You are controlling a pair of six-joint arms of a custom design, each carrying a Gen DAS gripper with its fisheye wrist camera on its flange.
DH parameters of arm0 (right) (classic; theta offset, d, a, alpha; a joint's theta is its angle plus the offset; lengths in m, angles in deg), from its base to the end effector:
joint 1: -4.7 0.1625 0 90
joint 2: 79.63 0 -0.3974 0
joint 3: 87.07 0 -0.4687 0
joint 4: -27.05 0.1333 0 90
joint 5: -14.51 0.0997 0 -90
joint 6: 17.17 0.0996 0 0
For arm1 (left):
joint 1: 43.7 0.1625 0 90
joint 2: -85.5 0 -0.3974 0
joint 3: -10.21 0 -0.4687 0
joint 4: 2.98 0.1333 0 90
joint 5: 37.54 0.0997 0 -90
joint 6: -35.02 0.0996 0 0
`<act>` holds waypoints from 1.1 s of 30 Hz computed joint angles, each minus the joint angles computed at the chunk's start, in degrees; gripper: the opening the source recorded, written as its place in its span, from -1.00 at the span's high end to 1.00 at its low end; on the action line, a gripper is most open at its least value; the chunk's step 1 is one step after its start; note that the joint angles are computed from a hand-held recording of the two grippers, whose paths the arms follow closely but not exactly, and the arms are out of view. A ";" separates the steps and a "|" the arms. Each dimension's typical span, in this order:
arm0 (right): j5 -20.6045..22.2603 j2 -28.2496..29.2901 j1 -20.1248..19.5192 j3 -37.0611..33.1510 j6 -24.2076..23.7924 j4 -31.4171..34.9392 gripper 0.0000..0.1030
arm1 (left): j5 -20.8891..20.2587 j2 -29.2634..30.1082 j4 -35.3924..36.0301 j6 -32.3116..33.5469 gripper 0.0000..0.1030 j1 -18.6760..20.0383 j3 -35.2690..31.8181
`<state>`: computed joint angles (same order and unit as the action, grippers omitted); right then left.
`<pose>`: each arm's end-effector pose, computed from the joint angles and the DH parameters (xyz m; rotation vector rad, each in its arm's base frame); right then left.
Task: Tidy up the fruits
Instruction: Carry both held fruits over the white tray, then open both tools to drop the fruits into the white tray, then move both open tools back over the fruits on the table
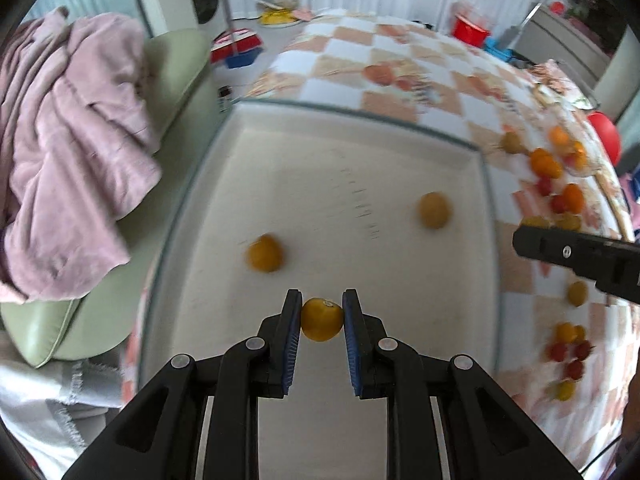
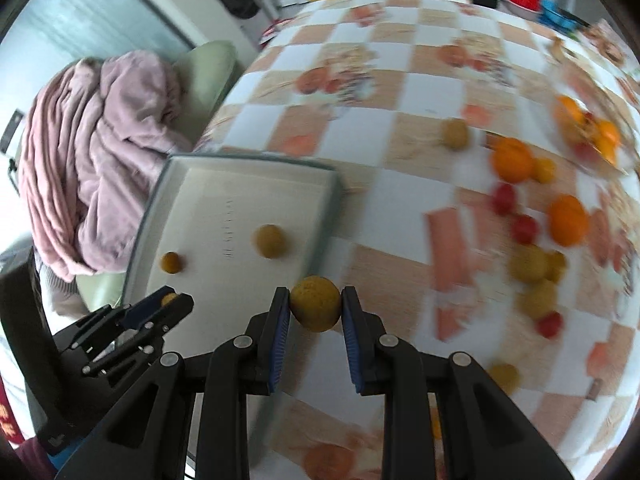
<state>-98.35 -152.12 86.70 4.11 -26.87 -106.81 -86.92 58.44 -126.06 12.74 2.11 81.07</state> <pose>-0.0027 -0.6992 0.3506 -0.0800 -2.6417 0.5003 -0.3989 -0.6946 -0.0739 0.5455 2.3734 -0.3027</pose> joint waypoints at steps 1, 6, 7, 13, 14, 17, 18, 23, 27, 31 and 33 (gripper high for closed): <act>-0.35 1.23 0.43 -0.75 -0.43 0.22 0.45 | 0.64 -0.37 0.20 -0.32 0.57 0.20 0.58; -3.44 4.06 2.17 -1.63 -3.43 -2.17 0.40 | 2.39 -1.16 1.68 -1.56 0.57 0.83 1.93; -3.30 4.50 2.36 -1.93 -3.83 -2.36 0.39 | 2.51 -1.29 1.61 -1.44 0.57 0.86 2.20; -3.43 6.41 2.90 -2.89 -3.88 -0.98 0.39 | 3.27 -1.26 0.58 -0.55 0.57 0.59 2.83; -3.76 6.74 2.92 -2.99 -4.00 -0.75 0.39 | 3.32 -1.26 0.54 -0.58 0.57 0.56 2.82; -6.20 7.41 3.26 -2.78 -5.51 -2.29 0.40 | 3.78 -1.06 1.26 -0.44 0.56 0.46 2.45; -6.27 7.49 3.19 -2.93 -5.33 -2.23 0.40 | 4.22 -0.97 1.54 -0.23 0.56 0.32 2.37; -4.56 7.88 2.94 -3.94 -5.17 0.71 0.16 | 6.33 -0.99 1.71 0.14 -0.53 -0.21 2.75; -2.22 6.04 3.12 -2.24 -4.86 -1.19 -0.52 | 6.90 -1.34 1.26 1.04 -0.53 -0.56 3.51; -1.03 2.95 2.81 -0.21 -3.86 -3.96 -0.60 | 6.19 -1.10 2.16 1.20 -0.53 -0.98 2.93; -1.41 1.35 2.28 0.71 -2.56 -4.80 -0.62 | 5.77 -0.78 1.97 1.86 -0.53 -1.44 2.44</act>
